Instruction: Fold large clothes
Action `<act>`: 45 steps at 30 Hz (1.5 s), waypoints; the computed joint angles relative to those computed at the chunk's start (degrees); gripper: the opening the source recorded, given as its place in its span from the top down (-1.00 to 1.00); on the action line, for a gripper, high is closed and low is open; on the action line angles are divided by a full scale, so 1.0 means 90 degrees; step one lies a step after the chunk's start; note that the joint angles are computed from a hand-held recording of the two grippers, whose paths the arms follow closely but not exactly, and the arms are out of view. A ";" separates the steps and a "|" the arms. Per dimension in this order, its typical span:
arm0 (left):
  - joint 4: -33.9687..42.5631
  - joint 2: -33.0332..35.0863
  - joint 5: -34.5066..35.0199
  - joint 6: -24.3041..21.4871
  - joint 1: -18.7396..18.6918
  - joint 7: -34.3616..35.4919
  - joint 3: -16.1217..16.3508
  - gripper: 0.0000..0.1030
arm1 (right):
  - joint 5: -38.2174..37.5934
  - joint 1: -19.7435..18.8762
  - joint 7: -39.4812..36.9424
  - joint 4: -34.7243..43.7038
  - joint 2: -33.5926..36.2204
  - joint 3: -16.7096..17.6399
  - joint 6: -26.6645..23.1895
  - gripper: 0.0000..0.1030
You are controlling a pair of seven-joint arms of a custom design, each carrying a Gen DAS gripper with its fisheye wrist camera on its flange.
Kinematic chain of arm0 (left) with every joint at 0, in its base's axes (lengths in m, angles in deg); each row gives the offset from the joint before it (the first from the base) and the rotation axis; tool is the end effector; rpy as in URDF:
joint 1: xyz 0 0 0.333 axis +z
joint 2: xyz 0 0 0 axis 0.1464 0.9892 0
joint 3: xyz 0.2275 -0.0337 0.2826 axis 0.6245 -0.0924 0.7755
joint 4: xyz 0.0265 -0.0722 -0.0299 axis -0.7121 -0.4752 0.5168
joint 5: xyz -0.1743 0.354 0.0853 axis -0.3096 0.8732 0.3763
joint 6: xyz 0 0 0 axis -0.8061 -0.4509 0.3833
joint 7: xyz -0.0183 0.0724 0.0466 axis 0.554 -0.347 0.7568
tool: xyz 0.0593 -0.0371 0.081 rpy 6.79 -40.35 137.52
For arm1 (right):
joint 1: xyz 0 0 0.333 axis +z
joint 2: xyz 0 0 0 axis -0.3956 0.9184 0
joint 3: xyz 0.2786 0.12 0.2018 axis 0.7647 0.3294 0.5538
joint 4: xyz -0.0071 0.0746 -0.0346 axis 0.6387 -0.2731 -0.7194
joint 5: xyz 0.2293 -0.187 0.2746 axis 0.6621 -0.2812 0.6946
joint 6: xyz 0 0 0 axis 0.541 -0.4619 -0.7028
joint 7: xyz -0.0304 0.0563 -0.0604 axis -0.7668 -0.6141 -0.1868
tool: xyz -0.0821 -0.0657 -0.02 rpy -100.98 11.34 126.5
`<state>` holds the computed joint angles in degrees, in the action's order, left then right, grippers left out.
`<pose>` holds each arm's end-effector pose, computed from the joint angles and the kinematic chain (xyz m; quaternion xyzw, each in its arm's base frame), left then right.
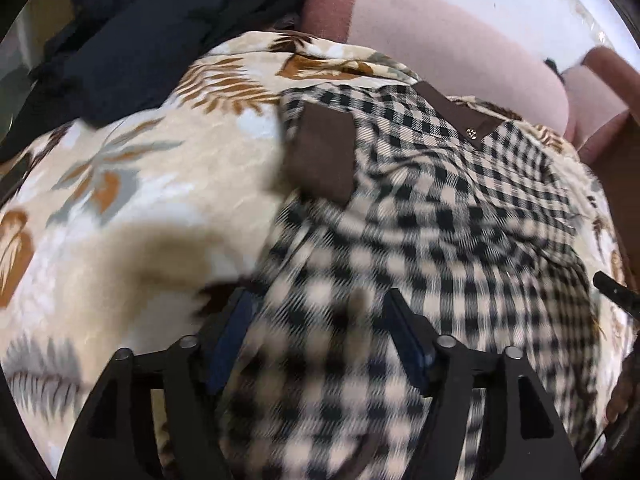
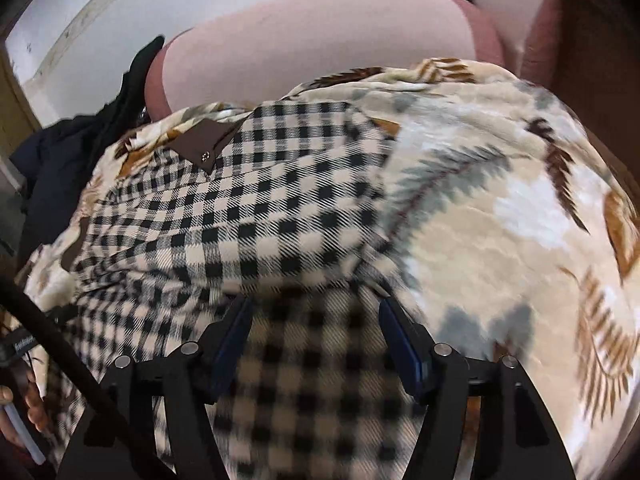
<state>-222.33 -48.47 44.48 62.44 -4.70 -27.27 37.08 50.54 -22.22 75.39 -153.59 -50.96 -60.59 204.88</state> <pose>0.4366 -0.2695 0.4730 -0.8457 0.4549 -0.1946 0.1999 0.6149 0.0001 0.4785 -0.7872 0.5415 -0.0689 0.2870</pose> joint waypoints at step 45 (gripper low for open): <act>-0.2888 -0.2584 -0.2280 0.3749 0.0719 -0.1396 -0.3006 -0.35 | 0.0980 -0.1931 -0.1139 -0.1738 -0.1043 -0.1402 -0.5291 -0.31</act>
<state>-248.32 -71.72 23.96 96.18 1.77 -39.83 10.03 59.36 -39.60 65.14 -169.24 -60.34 -73.21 157.26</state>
